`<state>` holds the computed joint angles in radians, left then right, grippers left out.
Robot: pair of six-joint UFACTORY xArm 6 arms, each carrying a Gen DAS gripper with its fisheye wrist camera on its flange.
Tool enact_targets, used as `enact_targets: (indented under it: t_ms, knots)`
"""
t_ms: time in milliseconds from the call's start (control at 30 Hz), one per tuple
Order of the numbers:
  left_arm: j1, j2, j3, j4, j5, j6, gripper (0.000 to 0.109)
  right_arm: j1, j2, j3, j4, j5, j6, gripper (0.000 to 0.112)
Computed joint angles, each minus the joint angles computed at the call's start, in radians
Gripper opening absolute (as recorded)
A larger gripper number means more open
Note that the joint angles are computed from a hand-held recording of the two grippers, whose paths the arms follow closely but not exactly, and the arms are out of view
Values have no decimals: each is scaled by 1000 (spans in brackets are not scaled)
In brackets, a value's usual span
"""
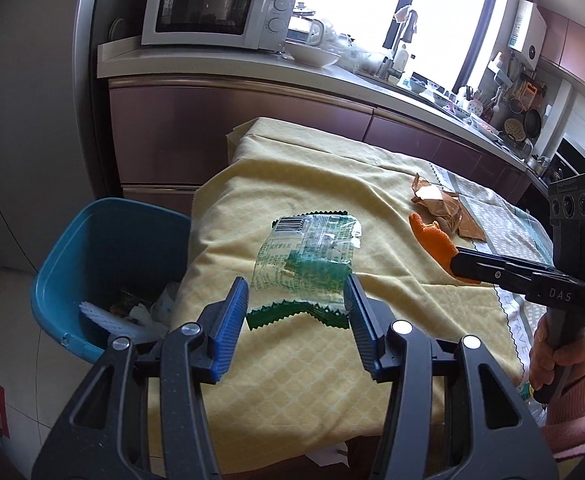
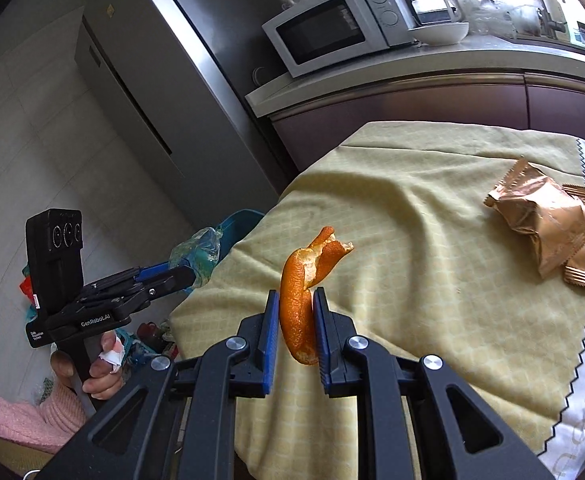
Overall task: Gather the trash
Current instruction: 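Carry the packet and orange peel over the teal bin with both tools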
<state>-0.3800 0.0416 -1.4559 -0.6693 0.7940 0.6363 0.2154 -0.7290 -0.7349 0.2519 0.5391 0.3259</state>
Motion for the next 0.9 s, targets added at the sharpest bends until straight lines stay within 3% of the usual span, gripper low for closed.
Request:
enact_targets:
  t_ms: [900]
  knots:
    - [138, -5, 26, 44, -82, -70, 49, 116, 340, -298, 122, 3, -220, 16]
